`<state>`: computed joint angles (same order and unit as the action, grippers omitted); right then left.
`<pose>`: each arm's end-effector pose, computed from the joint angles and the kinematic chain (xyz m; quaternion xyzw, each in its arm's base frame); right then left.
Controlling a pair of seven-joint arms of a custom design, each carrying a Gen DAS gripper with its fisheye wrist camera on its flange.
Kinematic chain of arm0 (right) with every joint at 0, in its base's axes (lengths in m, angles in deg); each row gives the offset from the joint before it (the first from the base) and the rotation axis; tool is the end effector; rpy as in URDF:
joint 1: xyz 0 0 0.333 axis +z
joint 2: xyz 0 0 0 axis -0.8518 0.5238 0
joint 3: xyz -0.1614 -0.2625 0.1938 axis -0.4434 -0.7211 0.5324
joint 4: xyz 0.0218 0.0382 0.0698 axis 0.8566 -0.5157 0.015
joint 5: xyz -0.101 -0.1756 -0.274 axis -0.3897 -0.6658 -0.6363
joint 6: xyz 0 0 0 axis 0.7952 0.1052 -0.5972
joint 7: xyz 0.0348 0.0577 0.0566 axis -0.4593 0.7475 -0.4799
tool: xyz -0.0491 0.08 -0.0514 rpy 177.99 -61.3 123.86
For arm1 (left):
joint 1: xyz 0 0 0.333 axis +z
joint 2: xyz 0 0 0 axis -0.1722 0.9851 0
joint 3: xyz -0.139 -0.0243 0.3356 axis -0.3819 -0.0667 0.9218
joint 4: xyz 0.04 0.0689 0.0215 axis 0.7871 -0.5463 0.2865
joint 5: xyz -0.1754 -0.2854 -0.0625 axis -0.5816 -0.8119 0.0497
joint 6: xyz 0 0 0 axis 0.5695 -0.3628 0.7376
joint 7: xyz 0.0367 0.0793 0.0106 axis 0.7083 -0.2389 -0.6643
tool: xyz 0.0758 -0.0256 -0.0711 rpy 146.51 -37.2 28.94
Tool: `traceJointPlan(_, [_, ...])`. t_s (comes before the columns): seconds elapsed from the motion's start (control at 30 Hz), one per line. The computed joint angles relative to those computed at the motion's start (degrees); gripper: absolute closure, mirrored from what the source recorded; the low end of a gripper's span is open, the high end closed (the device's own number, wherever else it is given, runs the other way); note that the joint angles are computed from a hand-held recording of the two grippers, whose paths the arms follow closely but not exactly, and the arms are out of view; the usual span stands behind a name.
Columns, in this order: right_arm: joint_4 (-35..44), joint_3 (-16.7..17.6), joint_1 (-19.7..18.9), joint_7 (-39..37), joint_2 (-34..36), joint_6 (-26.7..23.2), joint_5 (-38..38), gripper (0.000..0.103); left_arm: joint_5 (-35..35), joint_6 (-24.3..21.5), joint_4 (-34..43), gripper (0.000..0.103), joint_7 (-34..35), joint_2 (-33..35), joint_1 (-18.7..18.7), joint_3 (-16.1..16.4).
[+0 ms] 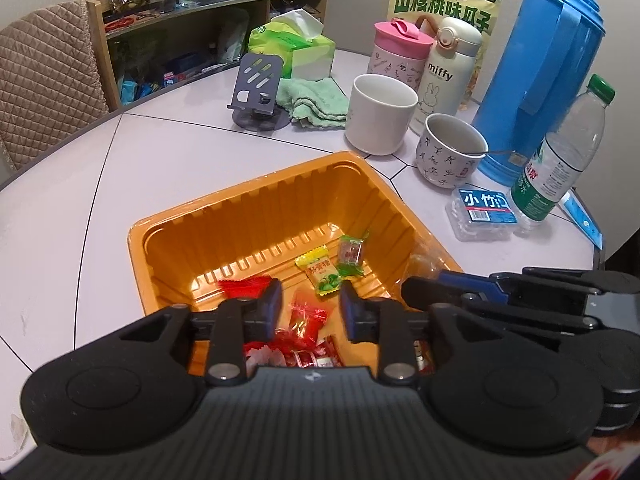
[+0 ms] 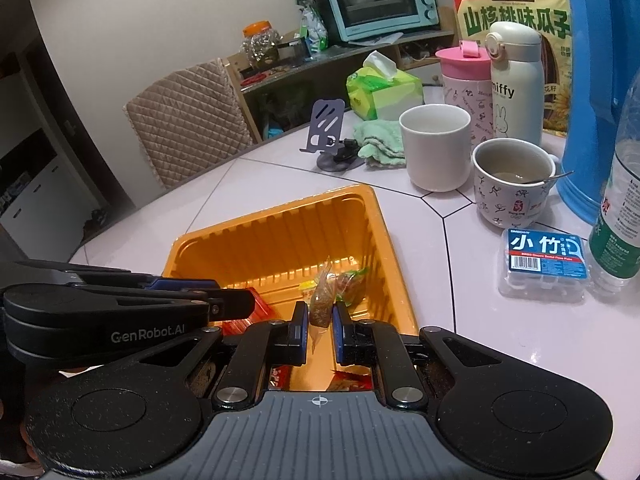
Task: Organize snacks
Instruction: 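Open both tools over the tray to drop the two candies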
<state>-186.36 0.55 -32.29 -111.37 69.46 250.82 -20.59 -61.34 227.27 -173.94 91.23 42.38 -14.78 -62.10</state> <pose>0.4943 0.3117 0.4794 -0.4970 0.7570 -0.2019 0.3730 0.6241 -0.1802 0.4932 -0.4008 0.8561 -0.3125 0.0935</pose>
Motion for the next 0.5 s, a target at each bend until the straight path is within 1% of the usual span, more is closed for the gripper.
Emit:
traceJointPlan(0.03, [0.0, 0.0, 0.0, 0.1, 0.0, 0.1, 0.0, 0.09, 0.1, 0.3, 0.0, 0.065, 0.0, 0.0, -0.1, 0.1])
traceJointPlan(0.2, [-0.2, 0.0, -0.2, 0.1, 0.0, 0.6, 0.0, 0.09, 0.3, 1.3, -0.2, 0.065, 1.2, -0.1, 0.2, 0.1])
traceJointPlan(0.5, [1.0, -0.4, 0.1, -2.3, 1.2, 1.3, 2.1, 0.09, 1.4, 0.8, 0.1, 0.065, 0.1, -0.2, 0.6, 0.7])
